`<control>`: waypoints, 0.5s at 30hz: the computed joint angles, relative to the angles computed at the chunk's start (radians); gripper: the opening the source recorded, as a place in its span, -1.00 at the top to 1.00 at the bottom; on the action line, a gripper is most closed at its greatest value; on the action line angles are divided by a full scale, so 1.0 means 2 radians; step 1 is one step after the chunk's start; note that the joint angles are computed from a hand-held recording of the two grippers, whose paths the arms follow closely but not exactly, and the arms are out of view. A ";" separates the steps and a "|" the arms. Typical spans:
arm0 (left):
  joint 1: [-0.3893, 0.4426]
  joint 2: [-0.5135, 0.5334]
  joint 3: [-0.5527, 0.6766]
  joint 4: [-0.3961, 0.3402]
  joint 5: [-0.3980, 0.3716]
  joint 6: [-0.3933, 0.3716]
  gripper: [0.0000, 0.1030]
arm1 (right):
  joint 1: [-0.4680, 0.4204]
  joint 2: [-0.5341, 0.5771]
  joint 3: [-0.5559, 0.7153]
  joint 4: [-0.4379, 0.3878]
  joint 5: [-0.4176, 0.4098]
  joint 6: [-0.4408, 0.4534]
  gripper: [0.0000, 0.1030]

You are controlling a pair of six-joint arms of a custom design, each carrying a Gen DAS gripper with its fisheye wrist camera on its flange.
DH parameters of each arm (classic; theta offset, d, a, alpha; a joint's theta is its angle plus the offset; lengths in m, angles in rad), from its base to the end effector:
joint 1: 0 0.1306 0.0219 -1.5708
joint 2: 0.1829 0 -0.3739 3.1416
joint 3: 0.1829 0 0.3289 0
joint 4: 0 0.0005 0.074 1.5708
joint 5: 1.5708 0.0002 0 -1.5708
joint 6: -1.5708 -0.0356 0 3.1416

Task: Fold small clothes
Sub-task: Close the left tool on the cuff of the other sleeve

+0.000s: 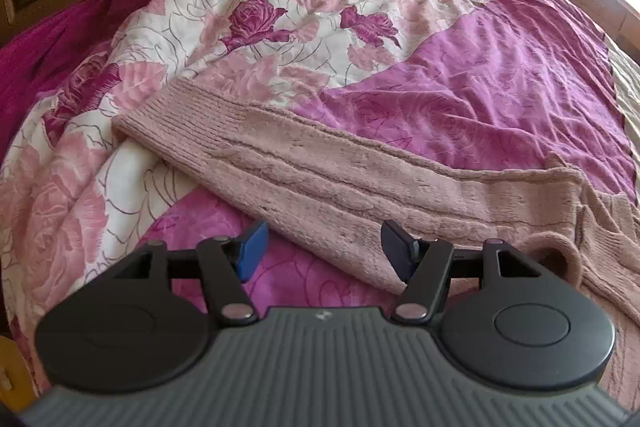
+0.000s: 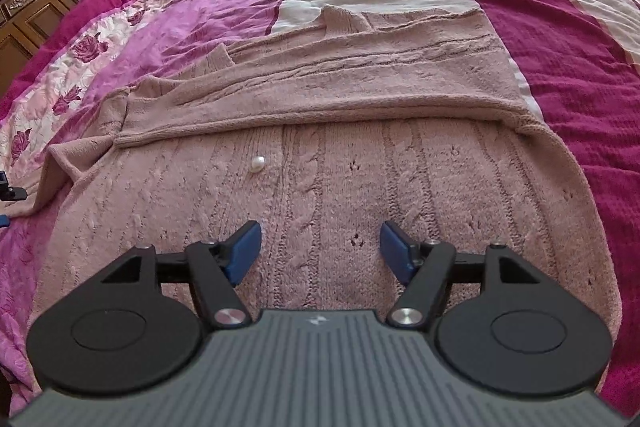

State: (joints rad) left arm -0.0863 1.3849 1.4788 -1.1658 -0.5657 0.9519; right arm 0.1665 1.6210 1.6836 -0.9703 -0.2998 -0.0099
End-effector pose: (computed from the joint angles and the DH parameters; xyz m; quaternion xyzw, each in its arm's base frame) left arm 0.3980 -0.0158 0.4439 -0.4528 0.8158 0.1172 0.3400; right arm 0.4942 0.0932 0.4297 -0.1216 0.9283 0.1690 0.3082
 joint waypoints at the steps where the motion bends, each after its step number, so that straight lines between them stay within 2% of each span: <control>1: 0.002 0.001 -0.001 0.001 0.001 -0.001 -0.25 | 0.001 0.000 0.000 0.000 0.001 0.000 -0.41; 15: 0.009 0.014 0.000 0.014 0.000 -0.017 -0.25 | 0.008 0.001 -0.004 0.004 0.017 0.007 -0.47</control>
